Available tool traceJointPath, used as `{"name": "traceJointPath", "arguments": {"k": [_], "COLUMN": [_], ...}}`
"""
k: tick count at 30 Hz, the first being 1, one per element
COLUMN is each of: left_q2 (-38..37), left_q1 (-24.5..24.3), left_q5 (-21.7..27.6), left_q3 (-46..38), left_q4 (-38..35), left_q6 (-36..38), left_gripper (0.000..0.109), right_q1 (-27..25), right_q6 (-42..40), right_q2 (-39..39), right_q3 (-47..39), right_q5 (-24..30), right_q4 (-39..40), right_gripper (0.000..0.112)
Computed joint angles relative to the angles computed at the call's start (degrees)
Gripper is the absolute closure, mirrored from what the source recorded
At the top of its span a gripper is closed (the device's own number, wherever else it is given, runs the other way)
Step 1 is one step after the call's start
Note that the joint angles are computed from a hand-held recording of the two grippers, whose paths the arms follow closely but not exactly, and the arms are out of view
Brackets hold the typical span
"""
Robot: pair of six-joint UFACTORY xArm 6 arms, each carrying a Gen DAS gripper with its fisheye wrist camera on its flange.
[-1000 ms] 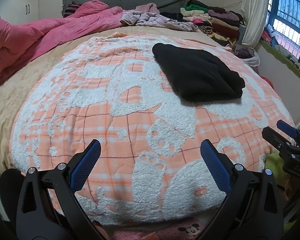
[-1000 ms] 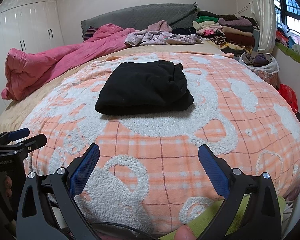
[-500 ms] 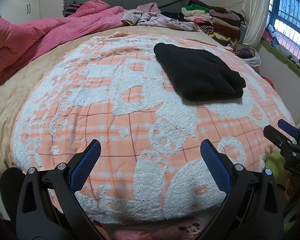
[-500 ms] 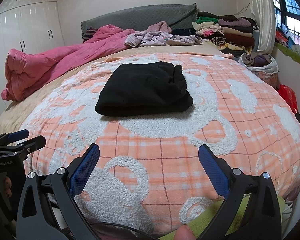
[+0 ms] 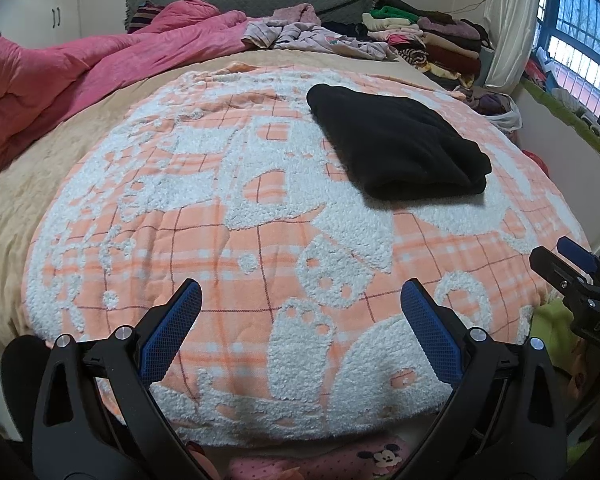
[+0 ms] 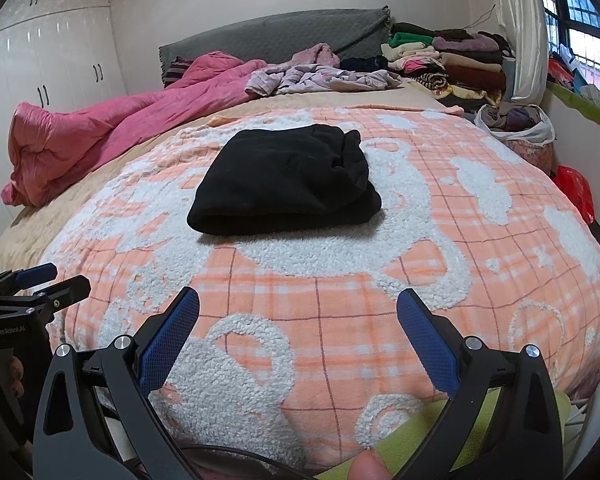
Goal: Fold small clothes
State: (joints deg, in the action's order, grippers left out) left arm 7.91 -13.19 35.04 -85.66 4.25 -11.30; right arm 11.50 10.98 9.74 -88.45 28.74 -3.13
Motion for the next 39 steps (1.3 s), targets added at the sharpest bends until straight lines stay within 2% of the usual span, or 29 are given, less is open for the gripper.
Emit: {"name": "traceJointPath", "arguments": {"k": [27,29,31,34,39], "left_q2": [0.6,0.8,1.7,3.9,7.8], "left_q1": [0.1,0.4,0.9,3.0,10.0], "left_q5": [3.5,3.9,5.1,8.2,8.4], "left_q3": [-1.9,-2.2,-3.2,-6.2,-11.8], "left_q4": [2.1,1.3,3.5,6.5,10.2], "left_q6": [-0.4,0.4,-0.7,-4.0,-9.3], "left_gripper": [0.015,0.015,0.015,0.015,0.015], "right_q1": [-0.6,-1.4,-2.8,-5.9,-14.8], "right_q6": [5.4,8.5,14.0,20.8,36.2], "right_q2": [-0.5,-0.8,-1.5,-3.4,-10.7], "right_q3": [0.0,0.2,0.4,2.3,9.2], "right_q5": [1.2,1.5,2.6,3.3,4.4], "right_q4": [-4.2,-6.2,-10.0,-11.4,-22.5], "right_gripper": [0.014,0.014,0.014,0.014,0.014]}}
